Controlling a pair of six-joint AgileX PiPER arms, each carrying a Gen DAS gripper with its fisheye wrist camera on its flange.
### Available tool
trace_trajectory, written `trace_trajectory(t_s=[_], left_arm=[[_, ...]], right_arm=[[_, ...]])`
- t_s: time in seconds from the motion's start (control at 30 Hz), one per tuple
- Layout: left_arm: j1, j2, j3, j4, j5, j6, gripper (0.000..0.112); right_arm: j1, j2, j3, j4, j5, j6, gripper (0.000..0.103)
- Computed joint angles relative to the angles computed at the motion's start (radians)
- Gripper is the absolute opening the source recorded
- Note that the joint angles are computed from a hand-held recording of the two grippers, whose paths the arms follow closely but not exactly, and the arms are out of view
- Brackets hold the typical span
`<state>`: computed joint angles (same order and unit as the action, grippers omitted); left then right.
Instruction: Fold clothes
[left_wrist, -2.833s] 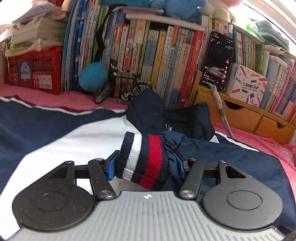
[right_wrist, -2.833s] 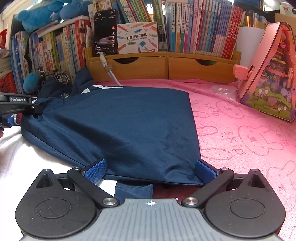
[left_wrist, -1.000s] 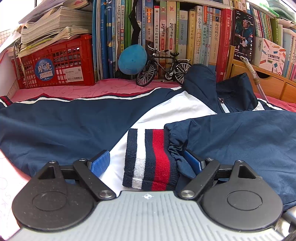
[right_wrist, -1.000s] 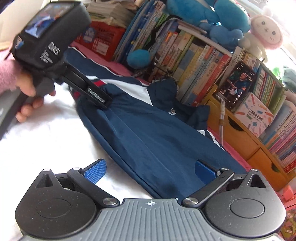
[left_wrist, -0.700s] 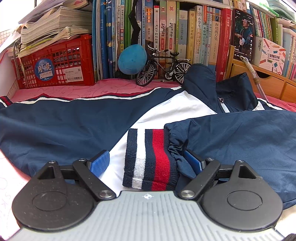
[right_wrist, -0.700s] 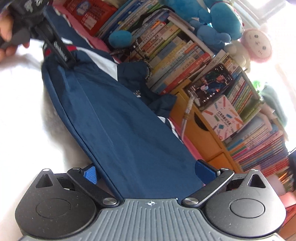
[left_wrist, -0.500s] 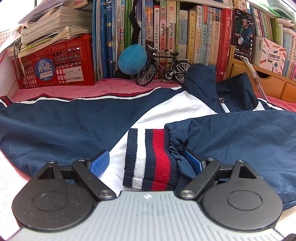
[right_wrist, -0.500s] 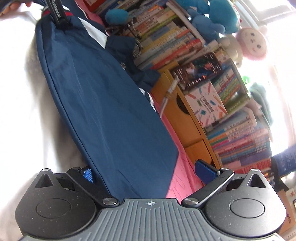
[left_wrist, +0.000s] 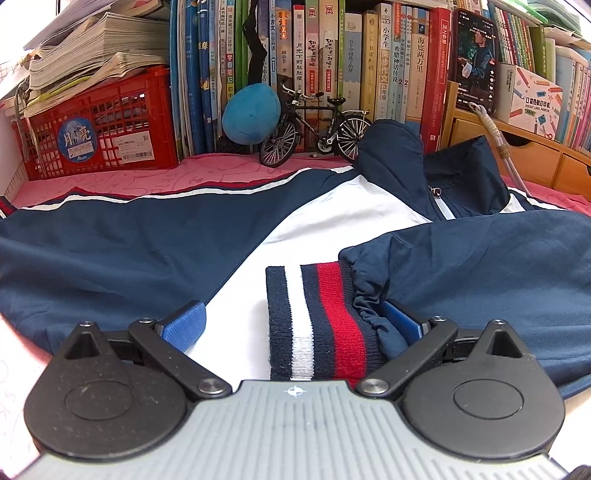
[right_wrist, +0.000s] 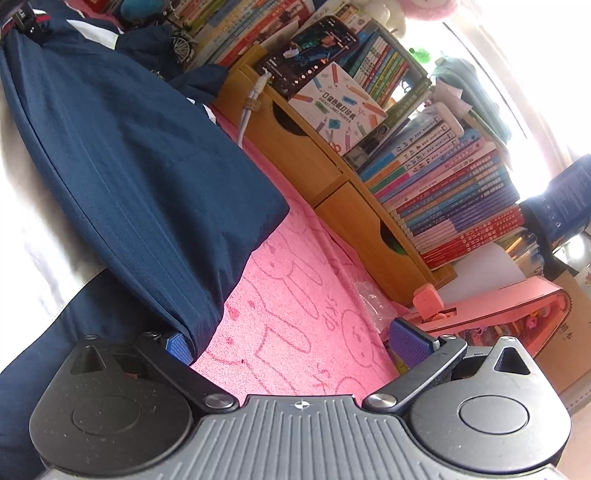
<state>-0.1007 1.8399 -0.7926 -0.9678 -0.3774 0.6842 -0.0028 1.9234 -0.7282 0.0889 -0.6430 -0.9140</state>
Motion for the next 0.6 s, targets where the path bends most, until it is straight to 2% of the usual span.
trace_trajectory(t_s=[0.1,0.17,0.23,0.33,0.47,0.6], left_arm=[[0.001,-0.002,0.001,-0.002,0.002,0.004,0.103],[0.001,-0.001,0.0,-0.006,0.002,0.007,0.103],[0.001,-0.001,-0.001,-0.01,0.002,0.01,0.103],[-0.001,-0.001,-0.001,-0.015,0.0,0.014,0.103],[-0.001,-0.002,-0.001,-0.014,0.002,0.013,0.103],[0.002,-0.003,0.002,-0.005,0.003,0.006,0.103]], right_arm=[[-0.014,-0.002,-0.02,-0.032,0.04,0.052,0.103],[0.003,-0.013,-0.017,0.017,0.049,0.028,0.103],[0.018,-0.034,0.02,0.031,0.008,0.011,0.103],[-0.002,-0.088,0.085,-0.091,-0.029,0.1,0.103],[-0.015,-0.16,0.086,-0.263,0.053,0.276,0.103],[-0.009,-0.165,0.031,-0.306,0.142,0.339,0.103]])
